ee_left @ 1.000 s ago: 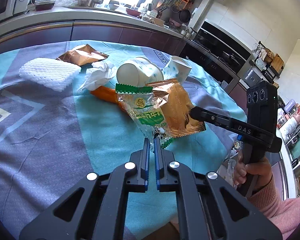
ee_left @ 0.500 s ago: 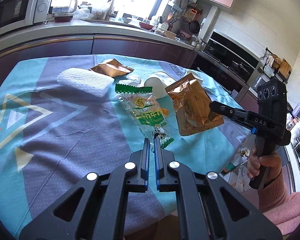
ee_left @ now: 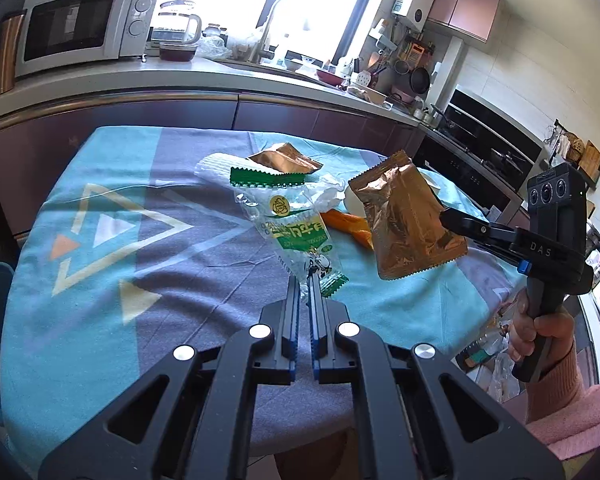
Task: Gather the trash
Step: 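Carry both wrappers over the teal bin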
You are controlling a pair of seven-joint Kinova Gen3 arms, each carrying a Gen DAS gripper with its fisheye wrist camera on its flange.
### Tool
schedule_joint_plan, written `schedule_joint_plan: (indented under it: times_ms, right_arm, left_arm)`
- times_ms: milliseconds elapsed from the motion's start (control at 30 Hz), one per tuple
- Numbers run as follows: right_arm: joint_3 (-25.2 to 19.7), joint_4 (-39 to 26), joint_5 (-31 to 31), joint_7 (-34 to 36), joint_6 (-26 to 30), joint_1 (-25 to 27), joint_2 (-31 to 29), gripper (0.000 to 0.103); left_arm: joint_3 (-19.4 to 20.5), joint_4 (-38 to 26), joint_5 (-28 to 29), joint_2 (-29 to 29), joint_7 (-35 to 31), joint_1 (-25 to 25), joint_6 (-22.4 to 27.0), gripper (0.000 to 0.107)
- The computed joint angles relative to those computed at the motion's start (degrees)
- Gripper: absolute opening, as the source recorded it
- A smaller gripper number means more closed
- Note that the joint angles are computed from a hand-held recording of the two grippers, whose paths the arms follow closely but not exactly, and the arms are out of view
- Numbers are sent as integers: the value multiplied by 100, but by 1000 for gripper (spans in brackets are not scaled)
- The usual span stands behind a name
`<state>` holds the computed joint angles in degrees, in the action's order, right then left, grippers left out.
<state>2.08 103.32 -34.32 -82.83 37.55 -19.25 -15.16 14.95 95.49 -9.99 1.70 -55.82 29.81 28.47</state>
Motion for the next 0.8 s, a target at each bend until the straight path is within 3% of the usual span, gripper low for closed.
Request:
schedule_joint_plan:
  times_ms: [433,800]
  right_arm:
    - [-204,-595,-1042,1001,101,-243,795,1]
    - [-993,-1648,-1388,1414,385,-115,1803,1]
  left_arm:
    - [374,497,-1154,-773,1379,-476,346,5]
    - [665,1057,-1141,-1625,1754,-1422,653,5]
